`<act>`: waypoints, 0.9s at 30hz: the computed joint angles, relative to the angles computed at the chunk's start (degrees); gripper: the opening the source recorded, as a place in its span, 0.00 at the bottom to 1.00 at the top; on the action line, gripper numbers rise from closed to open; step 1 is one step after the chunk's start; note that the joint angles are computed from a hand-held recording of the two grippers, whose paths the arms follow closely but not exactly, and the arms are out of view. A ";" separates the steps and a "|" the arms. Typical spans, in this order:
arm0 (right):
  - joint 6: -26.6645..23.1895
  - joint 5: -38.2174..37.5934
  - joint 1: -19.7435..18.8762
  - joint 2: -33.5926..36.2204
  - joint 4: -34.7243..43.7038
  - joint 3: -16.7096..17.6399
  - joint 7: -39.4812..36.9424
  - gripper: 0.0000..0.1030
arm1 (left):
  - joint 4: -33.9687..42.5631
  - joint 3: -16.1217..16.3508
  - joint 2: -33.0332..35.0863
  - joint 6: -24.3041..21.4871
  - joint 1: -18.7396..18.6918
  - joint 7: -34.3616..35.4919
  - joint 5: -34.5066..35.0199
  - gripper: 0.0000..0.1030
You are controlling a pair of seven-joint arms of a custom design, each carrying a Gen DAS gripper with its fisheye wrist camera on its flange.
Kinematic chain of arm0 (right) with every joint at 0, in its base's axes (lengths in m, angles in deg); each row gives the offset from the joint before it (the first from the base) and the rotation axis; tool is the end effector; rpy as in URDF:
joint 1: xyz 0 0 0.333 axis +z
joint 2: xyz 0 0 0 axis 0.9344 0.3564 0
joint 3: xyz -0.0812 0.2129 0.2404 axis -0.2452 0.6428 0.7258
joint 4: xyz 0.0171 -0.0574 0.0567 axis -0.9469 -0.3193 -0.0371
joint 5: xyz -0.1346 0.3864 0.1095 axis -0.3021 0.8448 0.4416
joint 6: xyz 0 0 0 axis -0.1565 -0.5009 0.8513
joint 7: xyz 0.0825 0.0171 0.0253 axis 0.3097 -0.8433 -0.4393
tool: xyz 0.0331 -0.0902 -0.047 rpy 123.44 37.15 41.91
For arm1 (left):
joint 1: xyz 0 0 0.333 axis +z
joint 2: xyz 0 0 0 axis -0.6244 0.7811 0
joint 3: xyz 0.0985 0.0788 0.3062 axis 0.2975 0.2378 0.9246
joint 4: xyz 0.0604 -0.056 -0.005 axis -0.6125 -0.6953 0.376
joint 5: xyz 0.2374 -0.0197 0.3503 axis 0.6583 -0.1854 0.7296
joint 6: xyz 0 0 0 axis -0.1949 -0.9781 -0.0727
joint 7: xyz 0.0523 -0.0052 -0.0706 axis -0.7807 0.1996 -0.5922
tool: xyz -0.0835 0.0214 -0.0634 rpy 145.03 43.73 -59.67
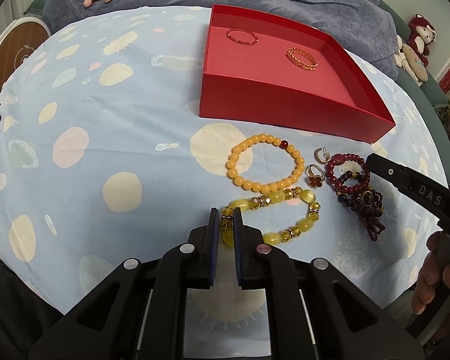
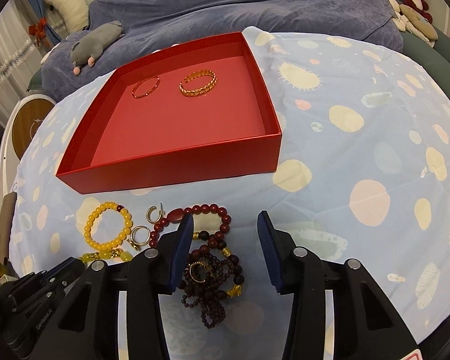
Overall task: Organize jewelry
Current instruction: 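Grasp the yellow-green beaded bracelet with the left gripper while the right gripper grasps the dark red bead bracelet, then carry both beaded bracelets into the red box with both grippers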
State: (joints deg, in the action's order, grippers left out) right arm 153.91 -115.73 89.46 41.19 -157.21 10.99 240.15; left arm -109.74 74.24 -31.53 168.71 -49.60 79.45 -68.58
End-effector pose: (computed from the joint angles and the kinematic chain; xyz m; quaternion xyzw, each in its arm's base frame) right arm 0.4620 0.2731 0.3573 -0.5115 0.8179 -0.1656 0.2048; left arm 0.4840 -0.1311 0.3711 -0.5697 0.7874 -0.2270 0.0631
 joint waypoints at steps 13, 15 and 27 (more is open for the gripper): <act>2.08 1.59 0.91 1.67 0.28 -0.91 -2.78 0.07 | 1.29 -0.14 1.07 -1.21 0.51 0.85 -0.54 0.09; 2.19 0.46 0.92 0.76 -0.09 -0.70 -1.74 0.07 | 1.25 -0.21 0.81 -1.40 0.60 0.62 -0.56 0.09; 1.48 -0.01 -1.39 -8.33 -1.20 2.79 -2.10 0.07 | 3.22 1.67 -4.23 -7.20 -0.87 4.46 -4.74 0.09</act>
